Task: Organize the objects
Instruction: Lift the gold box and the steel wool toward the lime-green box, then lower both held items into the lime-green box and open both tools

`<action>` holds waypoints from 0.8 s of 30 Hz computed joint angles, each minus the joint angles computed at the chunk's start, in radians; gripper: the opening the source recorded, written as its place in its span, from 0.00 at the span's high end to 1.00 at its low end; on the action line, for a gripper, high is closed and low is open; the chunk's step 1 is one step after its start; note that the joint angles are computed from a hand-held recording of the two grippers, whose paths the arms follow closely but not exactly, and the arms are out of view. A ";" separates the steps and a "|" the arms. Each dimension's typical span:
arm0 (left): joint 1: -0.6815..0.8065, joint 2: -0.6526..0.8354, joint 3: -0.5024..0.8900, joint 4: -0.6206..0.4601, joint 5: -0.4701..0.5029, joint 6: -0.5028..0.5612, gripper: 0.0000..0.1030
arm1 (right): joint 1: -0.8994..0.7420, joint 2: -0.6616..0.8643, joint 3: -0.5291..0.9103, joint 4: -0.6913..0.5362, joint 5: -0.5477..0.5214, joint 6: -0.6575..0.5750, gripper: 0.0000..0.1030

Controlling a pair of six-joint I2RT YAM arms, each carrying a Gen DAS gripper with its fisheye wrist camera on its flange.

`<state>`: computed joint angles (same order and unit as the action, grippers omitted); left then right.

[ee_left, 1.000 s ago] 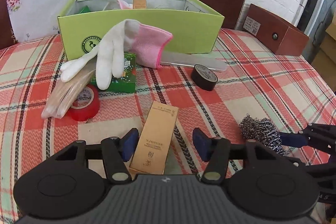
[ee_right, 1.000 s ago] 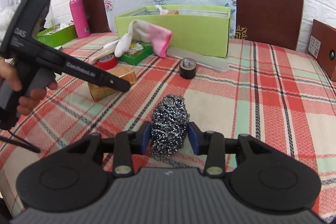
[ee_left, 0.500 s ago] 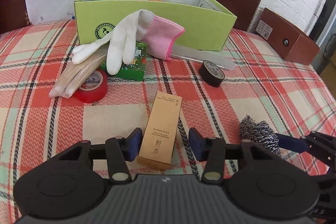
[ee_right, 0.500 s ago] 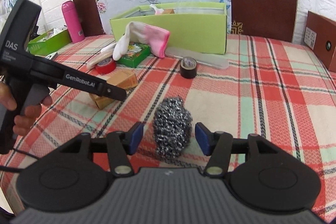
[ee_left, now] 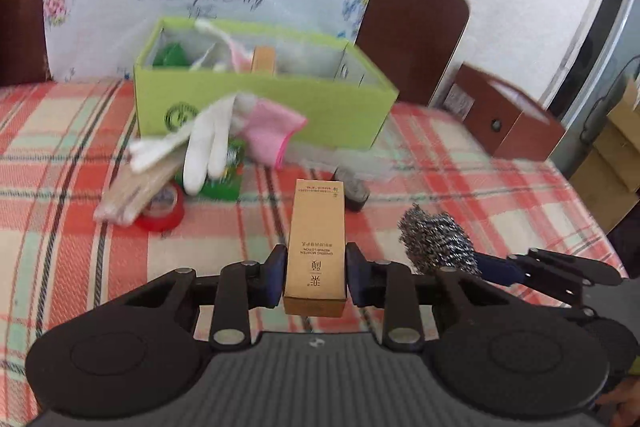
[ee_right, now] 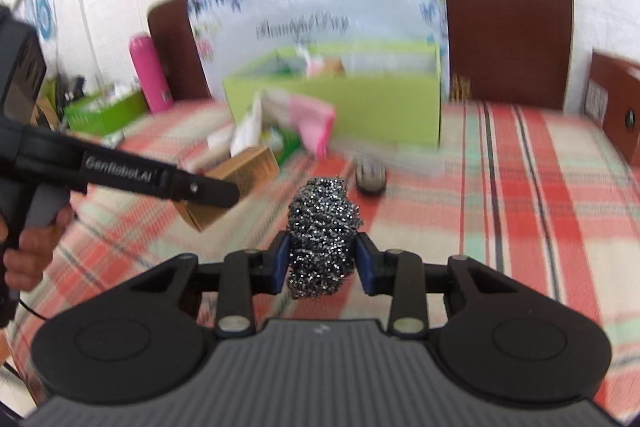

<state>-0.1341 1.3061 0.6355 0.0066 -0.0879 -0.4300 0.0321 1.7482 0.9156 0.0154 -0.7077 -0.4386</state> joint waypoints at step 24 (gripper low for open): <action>0.312 0.466 0.651 -0.097 0.008 0.168 0.69 | 0.174 0.542 0.883 0.018 0.249 0.264 0.67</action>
